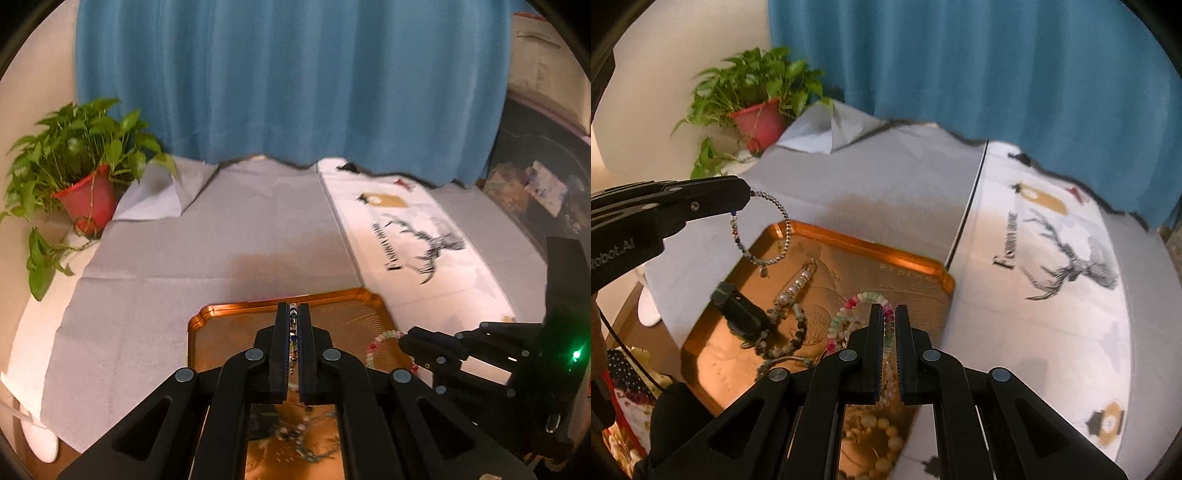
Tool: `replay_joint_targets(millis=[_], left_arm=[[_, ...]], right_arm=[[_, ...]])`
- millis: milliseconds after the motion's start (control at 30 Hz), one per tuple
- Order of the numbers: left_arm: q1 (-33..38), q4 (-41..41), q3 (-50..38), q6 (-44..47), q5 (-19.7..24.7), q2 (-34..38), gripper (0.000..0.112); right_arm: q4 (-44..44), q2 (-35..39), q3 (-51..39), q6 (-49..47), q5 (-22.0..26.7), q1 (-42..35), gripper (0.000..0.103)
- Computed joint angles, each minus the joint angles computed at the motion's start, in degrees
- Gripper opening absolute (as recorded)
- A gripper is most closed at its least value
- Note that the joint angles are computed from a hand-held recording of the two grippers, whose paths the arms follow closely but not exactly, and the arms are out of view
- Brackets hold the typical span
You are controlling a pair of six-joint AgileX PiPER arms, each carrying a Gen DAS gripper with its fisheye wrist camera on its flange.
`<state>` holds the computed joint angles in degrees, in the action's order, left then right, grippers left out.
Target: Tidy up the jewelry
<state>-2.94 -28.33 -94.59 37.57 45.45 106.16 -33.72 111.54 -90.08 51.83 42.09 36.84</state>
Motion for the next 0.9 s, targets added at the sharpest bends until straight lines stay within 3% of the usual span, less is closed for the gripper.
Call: replay_joint_targets(millis=[200,233,300,333,367,400,567,733,900], left_arm=[[-0.6,5.5,-3.8,-4.6,-0.5,5.9,0.004],[-0.6,6.5,-4.9,-5.5,0.3,6.9,0.013],[-1.1,10.8,-7.2,-9.3,2.8,8.3,0.061],[-1.8,14.8,-6.4,-12.7,2.1,7.9,0.094],[-2.2,16.5,-3.3,-13.8,-0.9,6.1,0.097],[-2.1,16.6,2.0,-12.6,-5.7,2.7,0.097],[-1.4,18.7,18.1,-11.1,-13.7,-8.8,0.099],[2.4,9.3,31.7,-5.3,-13.4,-20.6,0.101],[6.4,1.9,42.5,1.1,-13.1,-31.9,0.101]], right_arm=[[4.7,6.2,-4.8,-4.9,-0.5,-2.0,0.008],[6.4,7.7,-6.5,-7.1,0.5,-2.3,0.009],[8.7,11.0,-11.3,-10.3,6.0,-2.3,0.025],[8.8,11.9,-12.4,-10.0,8.1,-2.1,0.048],[8.5,11.5,-11.6,-8.8,8.4,-1.8,0.067],[7.8,10.7,-10.0,-7.5,7.7,-1.5,0.071],[5.7,2.5,1.7,-0.6,4.1,1.8,0.076],[3.8,-5.4,11.8,6.3,3.1,8.2,0.077],[-5.2,-10.1,17.2,17.0,8.4,17.2,0.077]])
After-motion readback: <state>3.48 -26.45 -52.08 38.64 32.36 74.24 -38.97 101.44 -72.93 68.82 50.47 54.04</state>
